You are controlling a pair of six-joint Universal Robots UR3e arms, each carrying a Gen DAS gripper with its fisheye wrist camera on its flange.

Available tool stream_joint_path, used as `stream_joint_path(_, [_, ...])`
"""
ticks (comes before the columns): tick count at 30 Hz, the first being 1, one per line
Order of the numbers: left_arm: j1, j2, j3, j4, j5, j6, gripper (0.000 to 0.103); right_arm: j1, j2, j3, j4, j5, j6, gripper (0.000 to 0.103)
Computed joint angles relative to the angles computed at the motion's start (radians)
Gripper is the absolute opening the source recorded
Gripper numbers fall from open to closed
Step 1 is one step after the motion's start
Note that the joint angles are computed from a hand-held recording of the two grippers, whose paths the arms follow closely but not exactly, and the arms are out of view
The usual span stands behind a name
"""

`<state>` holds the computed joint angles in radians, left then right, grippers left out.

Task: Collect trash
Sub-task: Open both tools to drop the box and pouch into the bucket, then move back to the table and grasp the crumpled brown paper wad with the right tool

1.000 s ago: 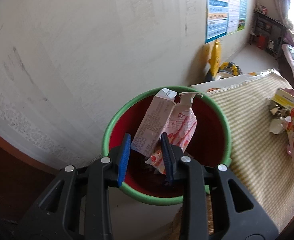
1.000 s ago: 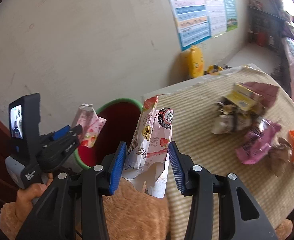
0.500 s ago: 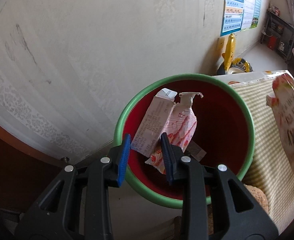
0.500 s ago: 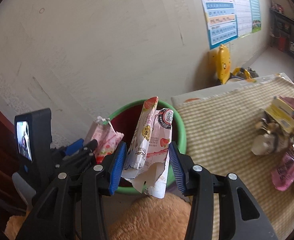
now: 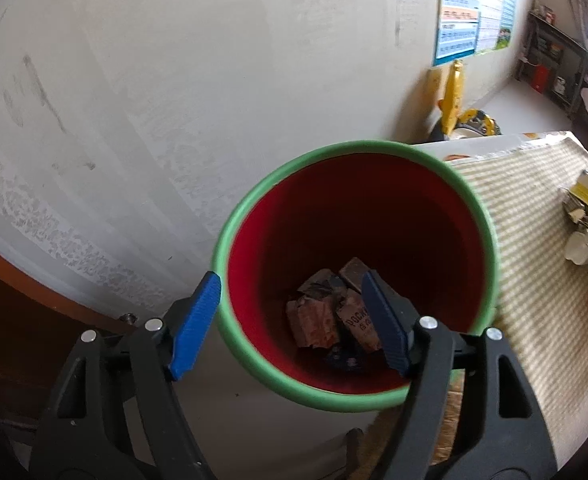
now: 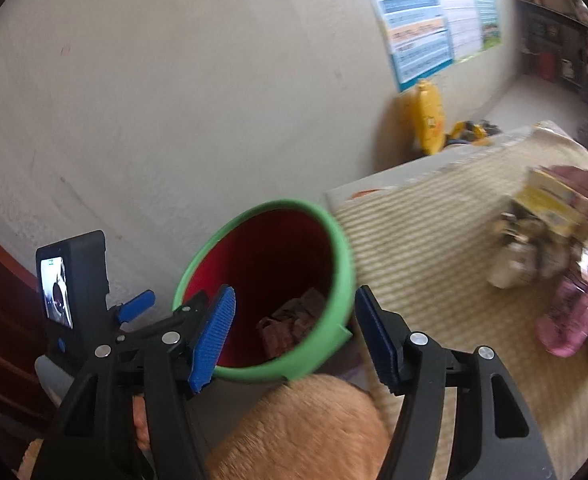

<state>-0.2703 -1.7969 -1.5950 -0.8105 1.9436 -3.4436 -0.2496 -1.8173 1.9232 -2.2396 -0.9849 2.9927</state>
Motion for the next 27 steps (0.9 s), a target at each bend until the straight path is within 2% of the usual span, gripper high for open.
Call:
stream_joint_path(5, [-0.078,-0.024,0.094,-0.053,0.007,-0.033,0.073,-0.217,-0.218,0.088,0.188,0.057,-0.154,0.066])
stream_joint_path(10, [-0.181,-0.071,0.21,-0.101,0.046,-0.06,0.076,-0.558,-0.45,0.143,0.519,0.127,-0.433,0.068])
stream_joint_path(12, [-0.212,-0.089,0.248,-0.116,0.049,-0.069,0.077,-0.667,-0.48,0.157,0.588,0.127,-0.515,0.069])
stream_joint_path(16, [-0.27,-0.146,0.342,-0.173,0.052,-0.081,0.077,-0.835,-0.477,0.19,0.65,0.12,-0.607,0.069])
stream_joint_path(19, [-0.307,-0.19,0.404,-0.203,0.058,-0.08,0.077,-0.917,-0.448,0.249,0.543,0.096,-0.585,0.069])
stream_joint_path(24, [-0.342,-0.257,0.492,-0.253,0.061,-0.079,0.077,-0.865,-0.254,0.281,0.217,0.031,-0.419,0.069])
stream_joint_path(27, [-0.348,-0.323,0.581,-0.278,0.043,-0.065,0.077,-0.79,-0.096,0.265,0.011,-0.027,-0.314,0.075])
